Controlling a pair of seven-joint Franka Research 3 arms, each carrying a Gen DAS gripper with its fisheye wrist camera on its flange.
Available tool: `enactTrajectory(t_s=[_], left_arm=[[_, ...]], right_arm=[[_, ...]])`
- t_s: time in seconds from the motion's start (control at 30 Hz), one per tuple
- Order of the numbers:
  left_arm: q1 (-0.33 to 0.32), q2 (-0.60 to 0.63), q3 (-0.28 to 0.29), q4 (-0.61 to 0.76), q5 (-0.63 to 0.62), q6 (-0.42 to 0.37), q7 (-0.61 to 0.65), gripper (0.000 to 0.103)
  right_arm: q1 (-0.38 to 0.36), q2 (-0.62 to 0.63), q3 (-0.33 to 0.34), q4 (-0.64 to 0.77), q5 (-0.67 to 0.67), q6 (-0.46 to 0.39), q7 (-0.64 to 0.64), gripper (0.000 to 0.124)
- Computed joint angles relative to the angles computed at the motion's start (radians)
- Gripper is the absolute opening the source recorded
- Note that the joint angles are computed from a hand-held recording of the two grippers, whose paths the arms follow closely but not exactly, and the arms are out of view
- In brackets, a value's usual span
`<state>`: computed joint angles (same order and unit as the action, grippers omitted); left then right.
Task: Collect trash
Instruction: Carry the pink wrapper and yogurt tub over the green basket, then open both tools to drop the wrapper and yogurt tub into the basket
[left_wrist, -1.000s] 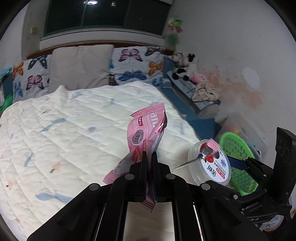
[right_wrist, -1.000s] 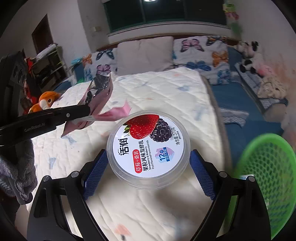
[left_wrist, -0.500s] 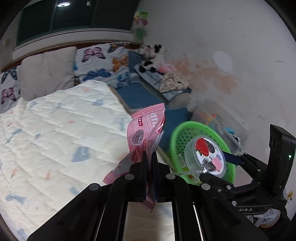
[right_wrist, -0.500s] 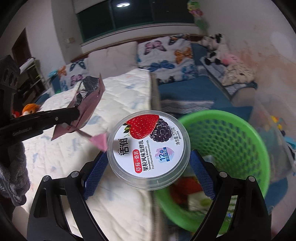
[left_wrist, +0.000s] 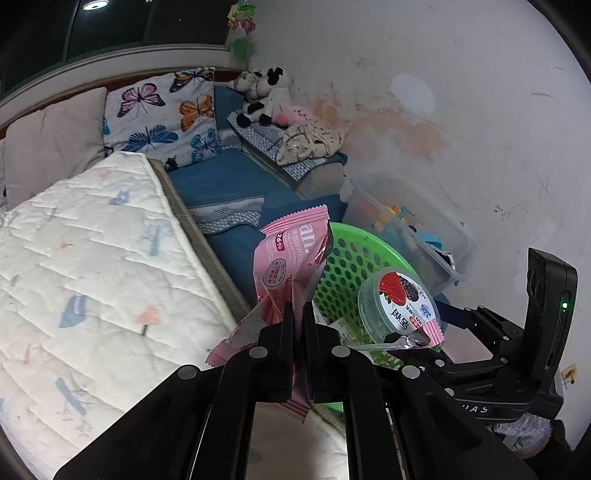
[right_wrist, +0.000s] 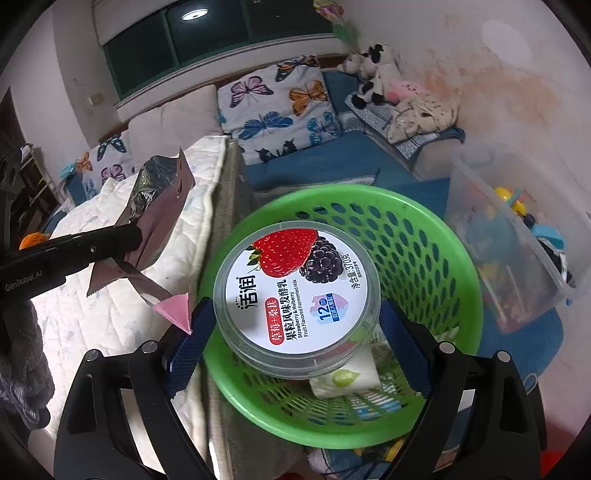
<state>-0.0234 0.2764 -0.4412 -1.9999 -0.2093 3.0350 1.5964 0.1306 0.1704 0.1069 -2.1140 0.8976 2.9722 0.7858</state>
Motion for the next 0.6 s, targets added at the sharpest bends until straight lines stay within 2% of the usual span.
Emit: enactTrajectory(t_s=[0.4,0.6], left_arm=[[-0.060,0.086,0.021,0.089,0.071,-0.048,-0.064,0.008],[-0.057,0.116,0.001,0.118,0.082,-0.063,-0.066,0.009]], right_arm=[[-0.029,-0.003,-0.007,-0.010,0.059,-0.014,-0.018,0.090],[-0.034,-0.023,-0.011,-0.024,0.118,-0.016,-0.063,0.090]])
